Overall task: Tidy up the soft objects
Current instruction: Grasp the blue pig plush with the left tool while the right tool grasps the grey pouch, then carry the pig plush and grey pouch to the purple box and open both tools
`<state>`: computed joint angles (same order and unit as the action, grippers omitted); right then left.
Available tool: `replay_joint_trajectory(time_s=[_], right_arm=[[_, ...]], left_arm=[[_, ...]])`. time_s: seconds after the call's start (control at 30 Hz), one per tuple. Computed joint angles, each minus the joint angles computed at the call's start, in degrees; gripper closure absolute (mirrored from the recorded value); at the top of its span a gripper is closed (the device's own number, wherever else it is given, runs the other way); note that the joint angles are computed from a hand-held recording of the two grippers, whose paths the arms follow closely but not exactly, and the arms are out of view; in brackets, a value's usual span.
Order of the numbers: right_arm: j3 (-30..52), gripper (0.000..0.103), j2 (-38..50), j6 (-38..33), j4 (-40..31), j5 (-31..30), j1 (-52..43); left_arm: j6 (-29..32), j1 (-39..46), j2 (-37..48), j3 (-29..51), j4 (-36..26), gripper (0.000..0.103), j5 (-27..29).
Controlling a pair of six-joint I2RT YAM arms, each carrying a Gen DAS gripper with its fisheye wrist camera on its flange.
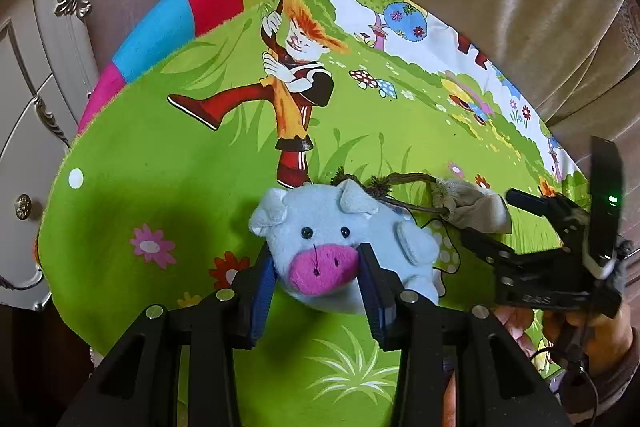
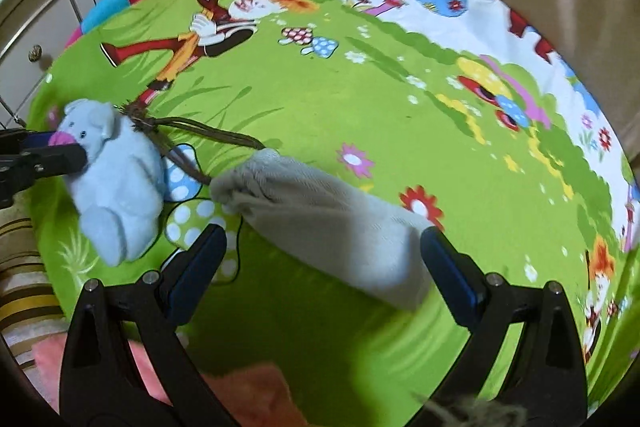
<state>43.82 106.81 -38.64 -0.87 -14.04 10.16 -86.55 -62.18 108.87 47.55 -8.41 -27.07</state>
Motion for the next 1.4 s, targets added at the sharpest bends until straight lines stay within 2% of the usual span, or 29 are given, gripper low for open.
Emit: replay_joint_trajectory(time_s=[0.07,0.13,0.2,0.23,0.3,0.37,0.4,0.7,1.03,1.17,1.4], right_arm=[[1.38,0.004,2.49,0.27,0.91,1.47,1.14],[2.46,0.013,4.15,1.28,1.14,2.15,1.76],[3.97,0.035,4.44,1.67,-2.37,-1.12,0.96],[4.52,0.040,4.27,1.68,-4.09,-2.05,0.70],[3.29,0.064,2.89,1.23,-3.58,-1.40,0.81],[1.85,0.077,1.56,1.73,-2.77,-0.07,0.80],[1.30,0.079,1.16,2.15,-2.29,0.21,0.62],[-4.24,0.082,-9.48,5.86,-4.99,-6.54,-6.96],[-10.88,0.082,-25.64,3.89,-13.27,-14.07,-17.90],[-12.99,0.082,-30.90,0.79,-18.47,-17.67,-24.21],[-11.99,0.082,-34.66,-10.66,-30.64,-24.23,-40.51]], left_arm=[[0.32,0.20,0.53,0.24,0.30,0.062,0.44],[0.35,0.37,0.80,0.22,0.58,0.061,0.72],[0.32,0.57,0.91,0.02,1.09,0.061,1.02],[0.34,0.63,1.07,0.01,1.27,0.061,1.14],[0.65,0.56,1.17,-0.07,1.82,0.061,1.15],[0.75,0.15,0.65,-0.31,1.95,0.061,0.28],[0.85,-0.02,0.46,-0.34,1.99,0.061,-0.01],[-1.55,-3.11,-2.32,-0.86,2.57,0.062,-3.73],[-5.95,-9.99,-4.04,3.54,-3.33,0.062,-10.86],[-7.74,-13.09,-2.98,6.59,-5.50,0.062,-12.26],[-10.16,-17.67,-0.93,11.64,-9.52,0.062,-13.83]])
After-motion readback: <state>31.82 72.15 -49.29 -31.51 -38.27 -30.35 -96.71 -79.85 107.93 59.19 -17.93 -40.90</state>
